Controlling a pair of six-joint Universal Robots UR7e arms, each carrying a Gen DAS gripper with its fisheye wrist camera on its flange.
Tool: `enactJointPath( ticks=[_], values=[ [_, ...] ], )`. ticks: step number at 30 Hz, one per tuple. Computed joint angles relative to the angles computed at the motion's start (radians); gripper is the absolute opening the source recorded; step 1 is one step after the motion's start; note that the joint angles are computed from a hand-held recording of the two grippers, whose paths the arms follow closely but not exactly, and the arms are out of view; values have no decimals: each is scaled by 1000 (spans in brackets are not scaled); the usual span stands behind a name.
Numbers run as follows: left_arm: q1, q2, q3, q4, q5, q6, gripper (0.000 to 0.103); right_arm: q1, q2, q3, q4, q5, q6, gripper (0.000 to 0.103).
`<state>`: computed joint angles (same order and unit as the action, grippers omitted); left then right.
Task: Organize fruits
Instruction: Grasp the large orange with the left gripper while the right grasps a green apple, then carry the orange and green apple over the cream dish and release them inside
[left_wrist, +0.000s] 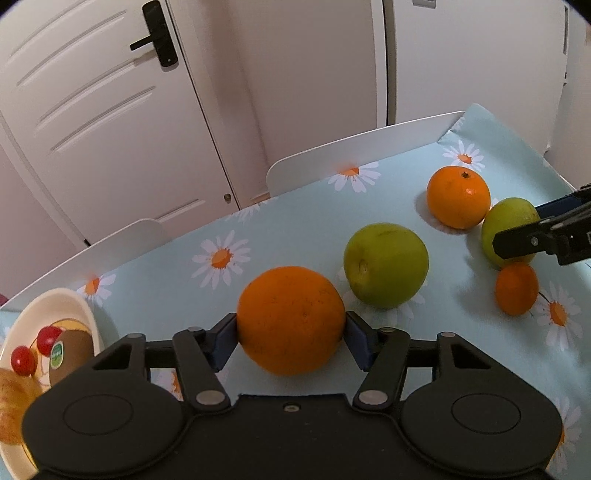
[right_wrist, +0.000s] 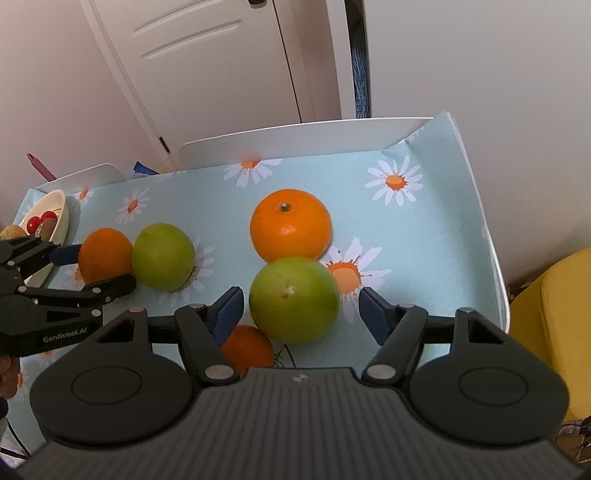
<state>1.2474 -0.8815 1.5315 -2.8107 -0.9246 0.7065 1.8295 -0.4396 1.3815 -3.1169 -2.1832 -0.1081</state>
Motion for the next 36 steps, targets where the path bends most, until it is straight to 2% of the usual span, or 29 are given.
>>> enactJointPath(
  ticks=[9, 13, 25, 30, 36],
  values=[
    [-1, -24, 39, -32, 13, -25, 65, -7, 6, -3, 0, 18, 13, 80],
    [-3, -35, 54, -56, 17, -37, 65, -11, 0, 3, 0, 37, 5, 70],
    [-35, -100, 131, -148, 49, -85, 65, 19, -29, 32, -54, 46, -65, 70],
    [-58, -143, 181, -213, 84, -122, 65, 43, -46, 32, -52, 79, -115, 70],
    [-87, -203, 243, -288, 159, -172, 65, 79, -36, -14, -6, 132, -168, 70]
  ],
)
